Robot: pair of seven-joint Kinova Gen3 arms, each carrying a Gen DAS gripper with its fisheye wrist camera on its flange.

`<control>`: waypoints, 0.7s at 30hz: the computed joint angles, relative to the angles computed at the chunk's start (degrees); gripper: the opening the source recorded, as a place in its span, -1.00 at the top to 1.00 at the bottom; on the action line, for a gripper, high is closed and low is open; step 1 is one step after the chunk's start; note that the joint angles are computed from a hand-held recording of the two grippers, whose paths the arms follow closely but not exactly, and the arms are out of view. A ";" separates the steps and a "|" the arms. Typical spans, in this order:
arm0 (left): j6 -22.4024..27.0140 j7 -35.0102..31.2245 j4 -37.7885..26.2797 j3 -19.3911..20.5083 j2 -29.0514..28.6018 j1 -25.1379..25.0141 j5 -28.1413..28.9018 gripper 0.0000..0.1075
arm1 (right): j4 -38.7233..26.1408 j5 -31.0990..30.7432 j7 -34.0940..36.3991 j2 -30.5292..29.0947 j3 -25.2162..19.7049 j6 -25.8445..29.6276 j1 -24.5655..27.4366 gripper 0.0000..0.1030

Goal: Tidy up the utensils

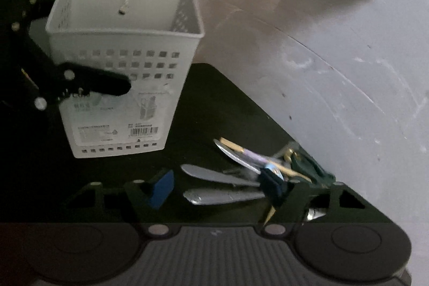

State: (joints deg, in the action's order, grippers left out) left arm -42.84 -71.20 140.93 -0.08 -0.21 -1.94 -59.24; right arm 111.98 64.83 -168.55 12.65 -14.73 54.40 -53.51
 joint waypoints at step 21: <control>2.37 -0.83 0.56 0.28 -1.03 1.67 3.41 -0.59 | 0.33 9.46 -0.42 6.79 2.24 -0.35 -1.63 0.35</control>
